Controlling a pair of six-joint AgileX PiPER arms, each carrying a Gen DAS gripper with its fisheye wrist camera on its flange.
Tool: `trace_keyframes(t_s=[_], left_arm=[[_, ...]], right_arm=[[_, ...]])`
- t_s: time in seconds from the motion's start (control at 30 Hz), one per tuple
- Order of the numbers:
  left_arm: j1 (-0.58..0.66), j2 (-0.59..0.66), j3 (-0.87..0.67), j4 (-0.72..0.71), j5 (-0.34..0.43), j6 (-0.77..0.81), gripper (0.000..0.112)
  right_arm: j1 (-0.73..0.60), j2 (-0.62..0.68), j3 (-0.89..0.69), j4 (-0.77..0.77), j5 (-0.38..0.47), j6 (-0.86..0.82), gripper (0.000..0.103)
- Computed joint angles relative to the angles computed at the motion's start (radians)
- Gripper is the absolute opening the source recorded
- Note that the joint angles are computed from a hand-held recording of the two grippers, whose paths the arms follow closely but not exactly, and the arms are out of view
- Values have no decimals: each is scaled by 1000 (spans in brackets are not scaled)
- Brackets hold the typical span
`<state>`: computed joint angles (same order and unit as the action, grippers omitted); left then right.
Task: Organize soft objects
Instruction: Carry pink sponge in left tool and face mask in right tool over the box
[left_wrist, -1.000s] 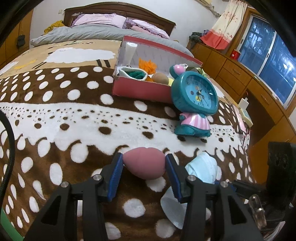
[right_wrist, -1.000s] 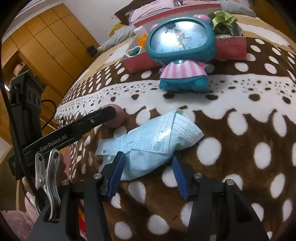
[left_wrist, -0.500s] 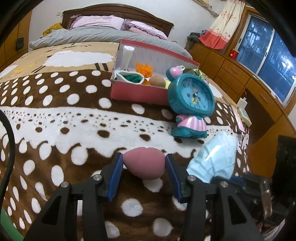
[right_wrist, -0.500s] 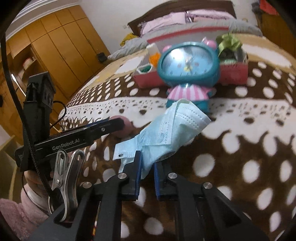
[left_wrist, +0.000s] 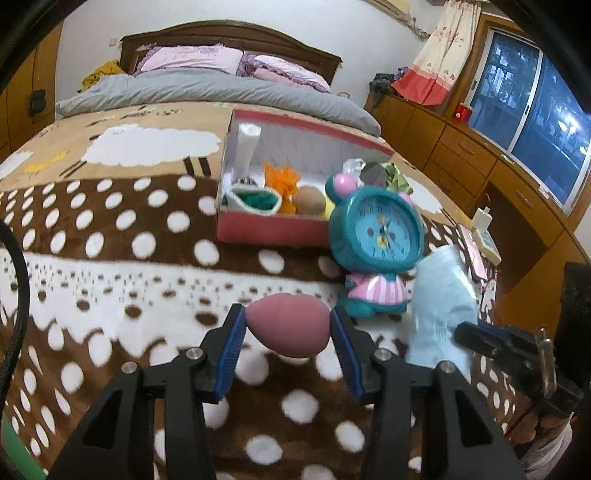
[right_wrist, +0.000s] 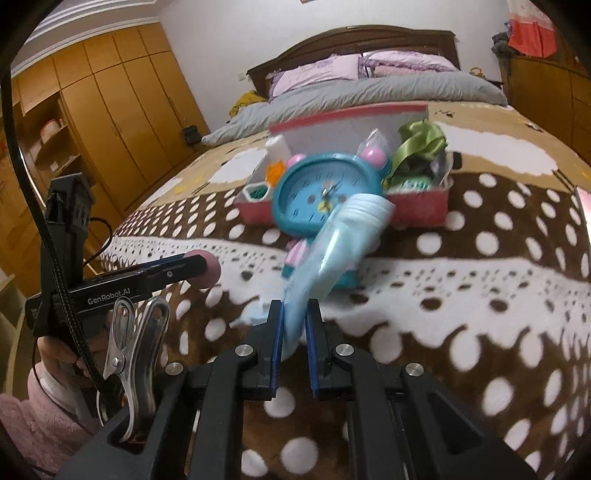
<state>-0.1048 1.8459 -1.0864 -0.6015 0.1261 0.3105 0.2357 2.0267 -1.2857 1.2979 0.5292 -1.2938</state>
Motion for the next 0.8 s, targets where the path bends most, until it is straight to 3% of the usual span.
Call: trace_keyframes(t_s=[0.17,0.5,0.8], left_arm=[[2,22,-80,177,32,-168,49],[-5,54,-188,285,80,-247,49],[-4,138,-389,426,176,-352,49]], right_arm=[[-11,15,-60,-14,0,31,13],[-25,6,-112,-55,-4,63,12],[-29,55,-293,-218,13,225,12]])
